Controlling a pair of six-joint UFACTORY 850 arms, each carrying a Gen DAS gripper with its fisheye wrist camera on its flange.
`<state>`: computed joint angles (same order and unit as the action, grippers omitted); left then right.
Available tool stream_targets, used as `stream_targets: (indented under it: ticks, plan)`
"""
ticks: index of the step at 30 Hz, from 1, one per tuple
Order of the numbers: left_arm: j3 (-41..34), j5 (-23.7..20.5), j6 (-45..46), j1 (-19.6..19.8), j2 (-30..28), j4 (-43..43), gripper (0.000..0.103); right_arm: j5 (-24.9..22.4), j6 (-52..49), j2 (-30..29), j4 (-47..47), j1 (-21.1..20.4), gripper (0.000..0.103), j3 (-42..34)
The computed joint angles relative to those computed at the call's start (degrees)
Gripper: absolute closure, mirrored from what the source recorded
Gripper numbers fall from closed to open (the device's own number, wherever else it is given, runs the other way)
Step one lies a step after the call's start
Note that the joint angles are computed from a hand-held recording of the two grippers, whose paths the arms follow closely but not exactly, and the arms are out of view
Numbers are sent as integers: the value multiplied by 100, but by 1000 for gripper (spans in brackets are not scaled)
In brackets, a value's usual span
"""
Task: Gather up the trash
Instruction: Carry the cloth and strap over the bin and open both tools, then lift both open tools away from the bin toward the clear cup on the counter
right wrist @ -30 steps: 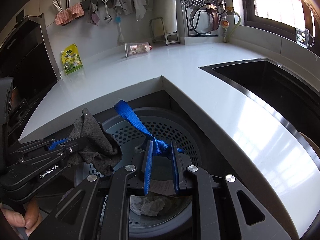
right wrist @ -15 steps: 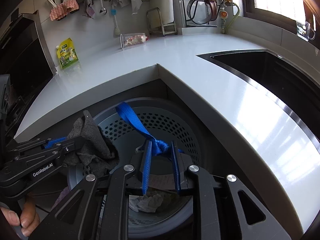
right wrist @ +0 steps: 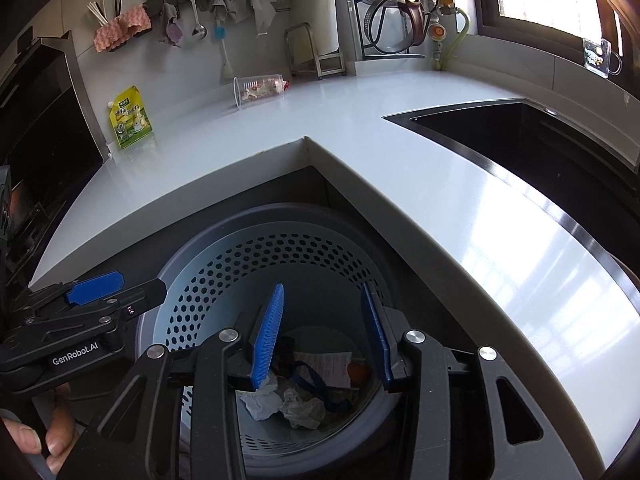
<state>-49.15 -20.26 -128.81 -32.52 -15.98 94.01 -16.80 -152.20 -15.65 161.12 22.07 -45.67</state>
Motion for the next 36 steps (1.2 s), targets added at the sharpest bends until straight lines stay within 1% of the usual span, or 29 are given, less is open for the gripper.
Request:
stream_targets:
  ticks: [8,12,16,21,25,30,36]
  plan:
    - [26,-7,-46,-1,21,48,37,4,-65,16,77,14,61,16]
    - [27,-52,-31,-1,24,24,37,-38,115,14,-137,0,61,23]
    - [43,-145,-21,3,68,-11,36,-102,200,44,-279,7,61,47]
    - [97,-352,-146,-20,174,90,32,-181,644,62,-693,-40,61,23]
    - [131,-440,-157,5,276,154,30,-210,633,96,-688,-50,57,-15]
    - [142,-583,-110,71,427,223,27,-234,805,104,-917,-94,54,-212]
    - [69,-771,-59,267,650,350,25,-240,538,82,-819,-71,50,-641]
